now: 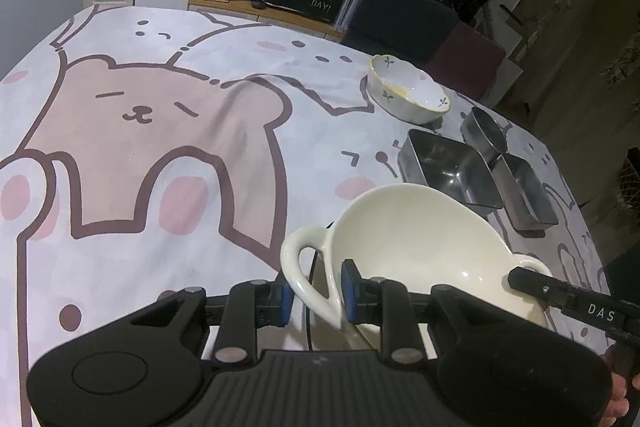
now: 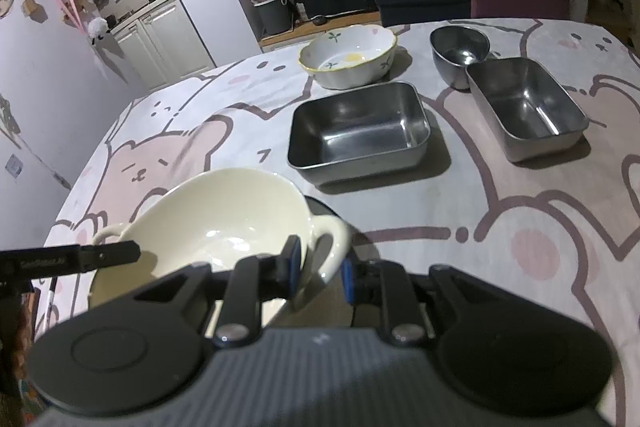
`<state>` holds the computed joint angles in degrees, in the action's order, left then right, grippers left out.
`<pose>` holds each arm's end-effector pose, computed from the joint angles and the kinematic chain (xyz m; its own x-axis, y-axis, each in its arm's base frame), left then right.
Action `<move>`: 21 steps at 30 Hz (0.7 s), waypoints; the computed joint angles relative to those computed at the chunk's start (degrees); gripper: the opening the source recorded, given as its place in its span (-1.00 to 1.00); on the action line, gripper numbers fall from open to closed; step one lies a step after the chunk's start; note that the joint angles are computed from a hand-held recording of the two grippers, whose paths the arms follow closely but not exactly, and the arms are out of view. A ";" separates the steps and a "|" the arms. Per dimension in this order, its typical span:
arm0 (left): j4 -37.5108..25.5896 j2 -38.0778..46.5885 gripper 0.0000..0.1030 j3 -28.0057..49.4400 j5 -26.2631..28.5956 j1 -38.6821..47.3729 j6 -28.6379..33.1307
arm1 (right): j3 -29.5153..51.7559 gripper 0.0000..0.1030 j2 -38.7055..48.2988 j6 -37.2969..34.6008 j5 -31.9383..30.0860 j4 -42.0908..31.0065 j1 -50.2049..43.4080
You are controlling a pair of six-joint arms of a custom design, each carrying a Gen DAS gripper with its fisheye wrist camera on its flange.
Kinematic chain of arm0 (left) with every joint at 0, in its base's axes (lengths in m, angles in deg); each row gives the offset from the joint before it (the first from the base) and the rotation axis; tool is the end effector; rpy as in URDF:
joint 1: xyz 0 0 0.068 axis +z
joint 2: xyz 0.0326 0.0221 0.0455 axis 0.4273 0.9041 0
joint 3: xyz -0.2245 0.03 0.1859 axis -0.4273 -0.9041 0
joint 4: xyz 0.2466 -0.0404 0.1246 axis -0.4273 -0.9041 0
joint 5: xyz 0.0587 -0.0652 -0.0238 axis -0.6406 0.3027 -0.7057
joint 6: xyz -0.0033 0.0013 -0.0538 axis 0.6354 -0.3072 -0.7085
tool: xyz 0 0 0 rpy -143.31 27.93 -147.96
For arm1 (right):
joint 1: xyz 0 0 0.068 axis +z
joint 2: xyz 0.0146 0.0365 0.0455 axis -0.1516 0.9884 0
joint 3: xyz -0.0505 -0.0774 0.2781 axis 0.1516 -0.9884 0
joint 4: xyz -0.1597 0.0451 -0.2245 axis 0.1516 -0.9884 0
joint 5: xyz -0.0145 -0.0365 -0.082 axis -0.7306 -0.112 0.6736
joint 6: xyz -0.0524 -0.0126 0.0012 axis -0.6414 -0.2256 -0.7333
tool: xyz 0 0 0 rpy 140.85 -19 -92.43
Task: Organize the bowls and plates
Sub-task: 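Lower the cream handled bowl onto the cloth beside the steel trays with both tools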
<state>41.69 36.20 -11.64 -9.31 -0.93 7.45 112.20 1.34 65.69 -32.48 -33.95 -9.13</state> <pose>0.2515 -0.1177 0.2114 -0.7585 -0.3431 -0.5541 -0.1903 0.9298 -0.3151 0.2888 0.0130 0.2444 -0.8072 -0.0502 -0.5882 -0.2862 0.9047 0.3156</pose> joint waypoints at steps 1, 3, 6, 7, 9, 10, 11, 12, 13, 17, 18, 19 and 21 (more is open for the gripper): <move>-0.05 0.12 -0.49 0.05 0.13 0.10 0.06 | 0.11 -0.52 0.21 -0.03 0.08 -0.10 0.08; -0.22 0.30 -0.49 0.11 0.31 0.17 0.07 | 0.39 -0.52 0.64 0.14 0.25 -0.41 0.23; -0.38 0.56 -0.49 0.23 0.60 0.31 0.03 | 0.61 -0.52 0.98 0.31 0.64 -0.58 0.53; -0.43 0.68 -0.49 0.30 0.64 0.29 0.03 | 0.61 -0.52 1.05 0.29 0.73 -0.55 0.56; -0.50 0.94 -0.49 0.46 0.62 0.15 -0.04 | 0.86 -0.52 1.20 0.34 0.96 -0.79 0.63; -0.51 1.07 -0.49 0.54 0.61 0.10 -0.06 | 0.96 -0.52 1.27 0.41 1.02 -0.86 0.64; -0.54 1.24 -0.48 0.66 0.66 0.09 -0.07 | 1.00 -0.52 1.30 0.50 1.08 -0.91 0.63; -0.59 1.46 -0.48 0.78 0.71 0.05 -0.13 | 1.03 -0.52 1.36 0.51 1.15 -0.95 0.60; -0.61 1.69 -0.48 0.88 0.83 0.09 -0.13 | 1.05 -0.52 1.42 0.58 1.27 -0.97 0.63; -1.04 2.89 -0.48 1.57 0.93 -0.12 -0.16 | 1.10 -0.52 1.62 0.79 1.90 -1.23 0.79; -1.21 3.15 -0.48 1.71 0.96 -0.18 -0.18 | 1.20 -0.52 1.81 0.88 2.08 -1.43 0.79; -1.33 3.34 -0.48 1.81 1.07 -0.19 -0.22 | 1.21 -0.52 1.95 0.89 2.17 -1.56 0.71; -1.63 3.70 -0.48 2.07 1.34 -0.10 -0.29 | 1.33 -0.52 2.17 0.87 2.38 -1.83 0.75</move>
<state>40.06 39.90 -9.58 -7.97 -1.03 7.16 113.53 3.51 66.56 -30.09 -35.78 -8.38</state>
